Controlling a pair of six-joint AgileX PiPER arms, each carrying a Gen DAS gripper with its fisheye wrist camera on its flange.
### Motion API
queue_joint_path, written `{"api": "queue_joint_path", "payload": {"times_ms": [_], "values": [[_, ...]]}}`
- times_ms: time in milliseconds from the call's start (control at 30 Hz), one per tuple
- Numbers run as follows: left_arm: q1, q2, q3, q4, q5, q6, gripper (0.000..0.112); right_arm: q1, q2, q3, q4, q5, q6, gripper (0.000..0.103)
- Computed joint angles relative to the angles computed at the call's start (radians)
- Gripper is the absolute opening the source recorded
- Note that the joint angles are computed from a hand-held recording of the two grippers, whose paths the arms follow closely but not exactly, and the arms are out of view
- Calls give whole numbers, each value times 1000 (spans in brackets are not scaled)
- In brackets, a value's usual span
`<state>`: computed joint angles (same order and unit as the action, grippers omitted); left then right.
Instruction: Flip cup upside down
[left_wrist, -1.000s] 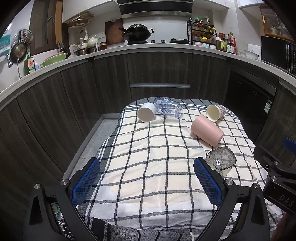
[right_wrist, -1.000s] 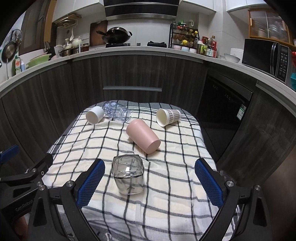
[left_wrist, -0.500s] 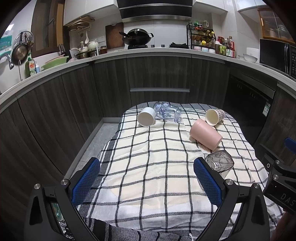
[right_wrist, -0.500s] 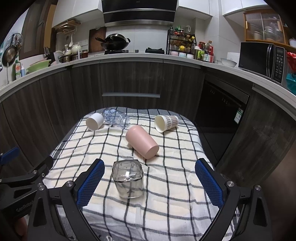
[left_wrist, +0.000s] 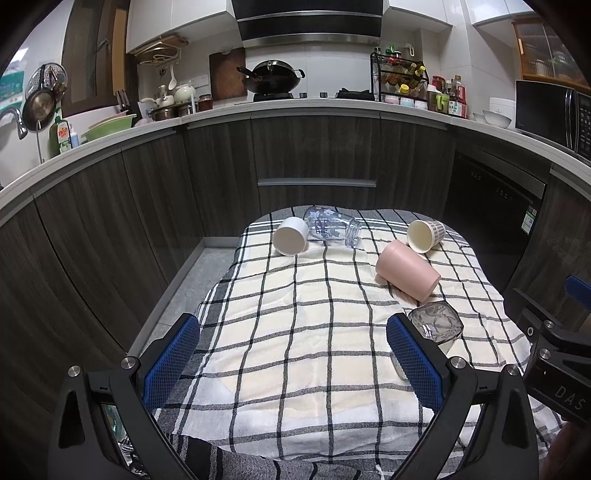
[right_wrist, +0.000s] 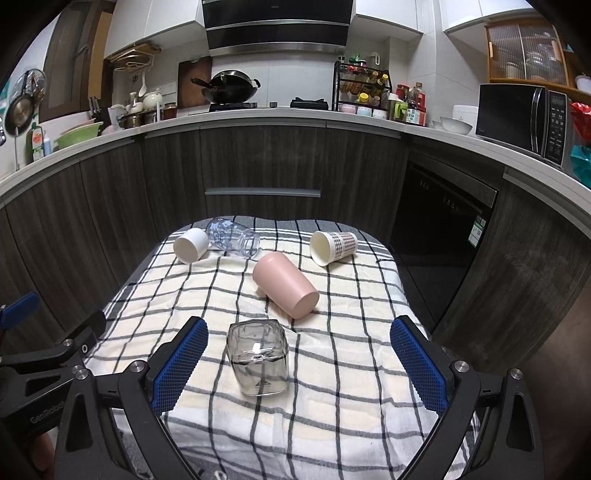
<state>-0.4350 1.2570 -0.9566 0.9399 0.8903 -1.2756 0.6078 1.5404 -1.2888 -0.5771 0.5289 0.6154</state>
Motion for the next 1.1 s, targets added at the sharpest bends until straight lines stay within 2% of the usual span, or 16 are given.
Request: {"api": "queue_joint_path", "payload": {"times_ms": [1100], "values": [[-1,13,6,-3,-12,-14,103,-5,12,2,20,-1,-11,100]]}}
